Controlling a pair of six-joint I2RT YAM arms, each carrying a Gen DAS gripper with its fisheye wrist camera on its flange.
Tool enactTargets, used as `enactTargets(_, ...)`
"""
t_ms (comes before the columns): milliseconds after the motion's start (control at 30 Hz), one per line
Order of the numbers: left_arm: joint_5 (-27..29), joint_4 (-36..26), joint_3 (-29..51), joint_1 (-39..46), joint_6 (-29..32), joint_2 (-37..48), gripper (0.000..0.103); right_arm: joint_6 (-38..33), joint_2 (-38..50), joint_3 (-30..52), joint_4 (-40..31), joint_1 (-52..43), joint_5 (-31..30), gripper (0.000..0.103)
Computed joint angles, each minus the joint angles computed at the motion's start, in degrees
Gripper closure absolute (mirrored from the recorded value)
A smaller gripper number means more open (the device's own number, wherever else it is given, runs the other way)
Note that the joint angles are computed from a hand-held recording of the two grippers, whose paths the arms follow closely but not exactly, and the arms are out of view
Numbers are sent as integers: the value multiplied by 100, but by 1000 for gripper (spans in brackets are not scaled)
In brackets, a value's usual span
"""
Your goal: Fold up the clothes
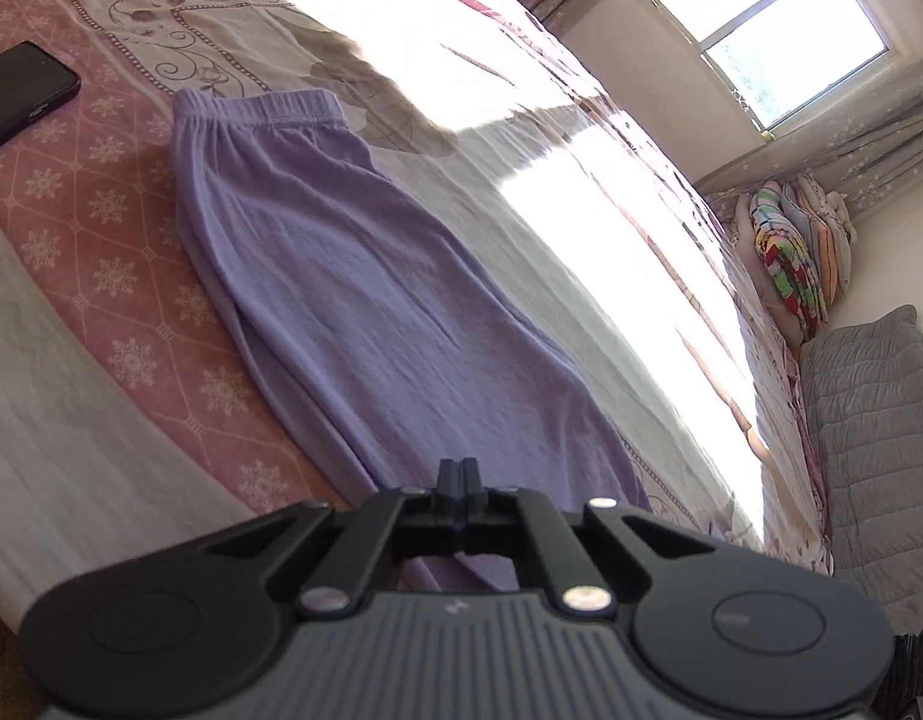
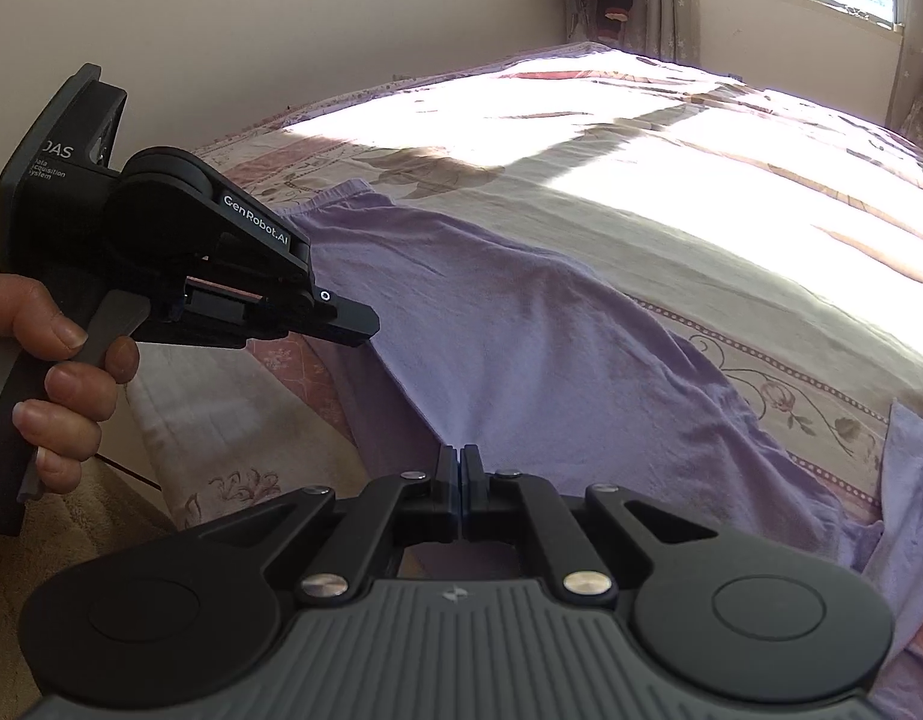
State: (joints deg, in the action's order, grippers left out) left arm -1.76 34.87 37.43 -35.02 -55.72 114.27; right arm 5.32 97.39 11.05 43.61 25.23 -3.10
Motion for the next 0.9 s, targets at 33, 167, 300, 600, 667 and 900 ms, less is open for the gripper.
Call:
enactTargets(33,-75,16,-33,0,69,-47,103,-11,15,7,-14,24,-6,102)
enactTargets(167,-63,-16,-147,73,228,-194,103,-26,-12,0,-46,73,-40,102)
enactTargets(300,669,114,-60,201,-108,11,99,50,-123,-90,81,-32,-73,102)
enactTargets(600,990,216,90,76,-757,347,65,192,-416,-127,43,-203,-271,102)
enactTargets(667,792,265,111,33,-869,393,66,188,-439,-134,37,-201,-296,102)
enactTargets(900,-13,308,54,-31,-1155,438,102,194,-475,-170,24,-256,-393,102)
